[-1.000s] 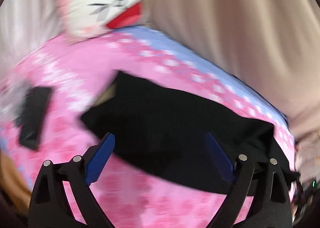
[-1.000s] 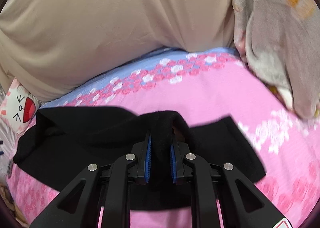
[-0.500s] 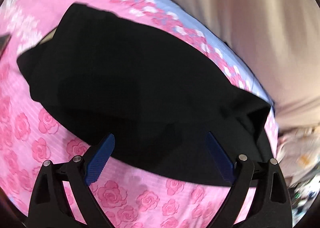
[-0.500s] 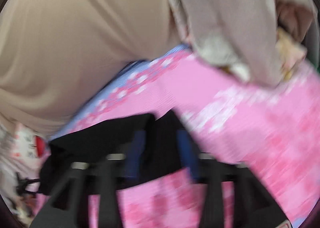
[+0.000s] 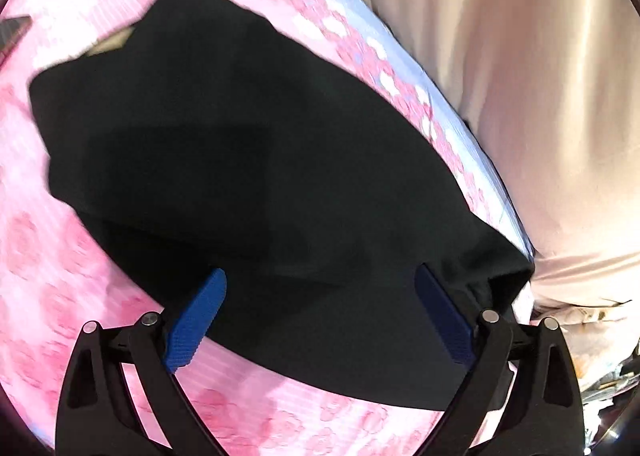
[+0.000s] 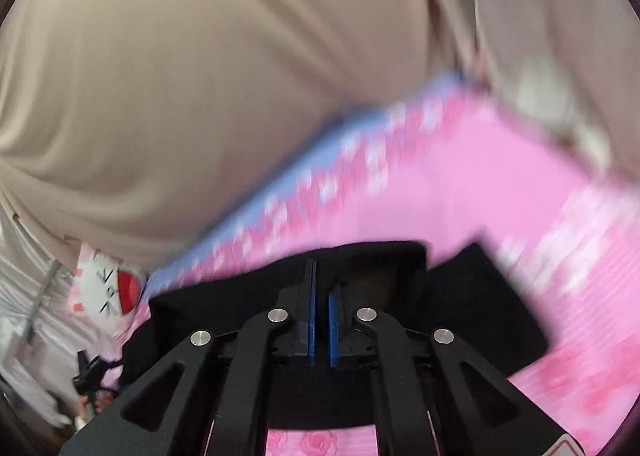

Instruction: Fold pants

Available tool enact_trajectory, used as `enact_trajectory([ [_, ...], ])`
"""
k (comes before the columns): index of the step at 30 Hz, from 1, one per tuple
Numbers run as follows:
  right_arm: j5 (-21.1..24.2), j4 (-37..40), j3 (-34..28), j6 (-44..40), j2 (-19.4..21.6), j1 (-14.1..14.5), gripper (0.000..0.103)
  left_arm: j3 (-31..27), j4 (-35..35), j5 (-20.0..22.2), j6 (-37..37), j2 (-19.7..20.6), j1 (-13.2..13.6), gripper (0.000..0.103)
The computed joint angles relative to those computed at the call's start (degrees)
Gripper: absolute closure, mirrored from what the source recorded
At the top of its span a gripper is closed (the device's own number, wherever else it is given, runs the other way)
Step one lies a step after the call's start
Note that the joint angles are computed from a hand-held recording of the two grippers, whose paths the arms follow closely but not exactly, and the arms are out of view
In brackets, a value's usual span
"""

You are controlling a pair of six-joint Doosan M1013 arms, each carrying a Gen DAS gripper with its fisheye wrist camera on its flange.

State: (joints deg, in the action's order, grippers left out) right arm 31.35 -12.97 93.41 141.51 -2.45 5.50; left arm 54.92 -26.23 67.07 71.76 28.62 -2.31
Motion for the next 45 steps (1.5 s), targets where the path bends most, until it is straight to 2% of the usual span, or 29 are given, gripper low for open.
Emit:
enact_trajectory([
  [2, 8.14, -6.64, -0.52, 4.6, 0.91, -0.11, 0.099, 0.85, -1.68, -0.96, 0.04, -0.22, 0.71, 0.01],
  [3, 10.55, -5.46, 0.2, 5.42, 1.42, -1.08, 0.099, 1.14, -3.04, -1.13, -0.76, -0.02, 1.16, 0.01],
  [5, 10.25, 1.89, 2.27, 3.86, 1.82, -3.01, 0.098, 1.73, -5.17, -1.73, -2.28, 0.37, 1.71, 0.009],
  [7, 10.79, 0.1, 2.88, 5.53, 2.07, -1.89, 0.092, 2.08, -5.69, -3.49, -1.98, 0.26, 1.74, 0.007],
  [8, 10.86, -1.72, 2.82, 6.58, 2.2, -1.18, 0.092, 1.77, -5.01, -3.66, -1.74, 0.48, 1.64, 0.008],
  [10, 11.69, -4.06, 2.21, 8.16, 2.59, -0.32, 0.092, 1.5, -4.81, -4.44, -0.98, 0.77, 1.58, 0.013],
  [11, 12.01, -4.29, 2.16, 8.36, 2.45, -0.27, 0.092, 1.23, -3.85, -4.78, -0.7, 0.88, 1.47, 0.038],
  [12, 12.33, -4.44, 1.87, 8.79, 2.45, -0.09, 0.092, 0.45, -2.16, -4.02, -0.57, 1.2, 1.34, 0.075],
  [13, 12.53, -4.14, 1.31, 8.47, 2.85, -0.25, 0.092, -0.95, 0.31, -2.39, -1.04, 1.86, 1.17, 0.088],
  [14, 12.9, -4.39, 0.64, 8.32, 3.33, -0.4, 0.092, -2.22, 0.35, -1.02, -0.16, 2.54, 1.48, 0.095],
  [16, 13.17, -5.31, 0.1, 8.15, 3.57, -0.39, 0.092, -4.3, -3.64, 1.84, 2.43, 3.47, 2.73, 0.1],
  [18, 13.58, -6.49, -0.28, 8.46, 3.29, -0.06, 0.092, -6.94, -3.52, 4.35, 5.59, 3.37, 3.53, 0.099],
  [22, 16.85, -9.14, -0.79, 8.49, 3.3, 0.66, 0.092, -9.45, 4.64, 6.83, 8.61, 1.43, 4.25, 0.098],
  [24, 17.75, -9.04, -0.61, 8.79, 3.56, 0.61, 0.092, -9.61, 8.56, 9.05, 7.41, 1.55, 4.44, 0.093],
  [26, 18.41, -10.46, -0.24, 10.82, 3.72, 0.99, 0.08, -8.48, 9.07, 11.05, 6.42, 2.16, 4.64, 0.09],
  [28, 18.86, -11.79, 0.0, 12.39, 3.71, 1.46, 0.071, -7.05, 9.52, 12.83, 5.16, 2.52, 4.37, 0.08],
  [29, 18.7, -11.74, 0.19, 12.58, 3.48, 1.51, 0.068, -6.23, 11.76, 13.33, 3.43, 2.49, 3.69, 0.069],
  [30, 18.77, -11.91, 0.29, 12.78, 3.31, 1.58, 0.065, -6.0, 13.99, 13.11, 2.32, 2.56, 3.26, 0.047],
  [31, 19.42, -12.7, 0.43, 13.5, 2.93, 1.82, 0.057, -5.13, 16.67, 12.57, 0.74, 1.91, 2.79, 0.035],
  [32, 19.93, -13.51, 0.59, 14.19, 2.59, 2.01, 0.048, -3.44, 19.43, 10.32, -1.36, 0.33, 3.09, 0.022],
  [33, 20.41, -14.52, 0.86, 15.06, 2.14, 2.25, 0.046, -1.26, 21.48, 7.19, -3.4, -1.46, 3.17, 0.017],
  [35, 20.08, -14.67, 1.95, 16.24, 0.73, 2.16, 0.045, 1.1, 27.35, 2.52, -8.42, -4.15, 2.64, 0.015],
  [37, 16.52, -12.44, 3.76, 16.97, -1.09, 1.4, 0.045, 2.05, 29.36, -1.0, -9.03, -5.96, 2.14, 0.015],
  [40, 10.5, -6.56, 5.39, 14.29, -2.0, -0.3, 0.032, 2.64, 30.64, -4.37, -4.85, -7.37, -0.24, 0.006],
  [42, 10.4, -2.56, 4.28, 9.64, -0.34, -1.05, 0.031, 3.29, 28.49, -6.15, -0.17, -7.93, -1.8, 0.005],
  [43, 11.12, 0.24, 2.89, 4.85, 1.17, -1.49, 0.052, 2.75, 26.81, -5.82, 2.25, -7.58, -2.38, 0.005],
  [44, 11.85, 3.34, 1.27, 0.28, 2.49, -1.86, 0.096, 1.6, 24.5, -5.2, 4.43, -6.51, -3.51, 0.005],
  [45, 11.55, 3.45, -0.43, -1.93, 2.99, -1.54, 0.099, 0.92, 22.11, -4.35, 6.6, -5.91, -4.2, 0.005],
])
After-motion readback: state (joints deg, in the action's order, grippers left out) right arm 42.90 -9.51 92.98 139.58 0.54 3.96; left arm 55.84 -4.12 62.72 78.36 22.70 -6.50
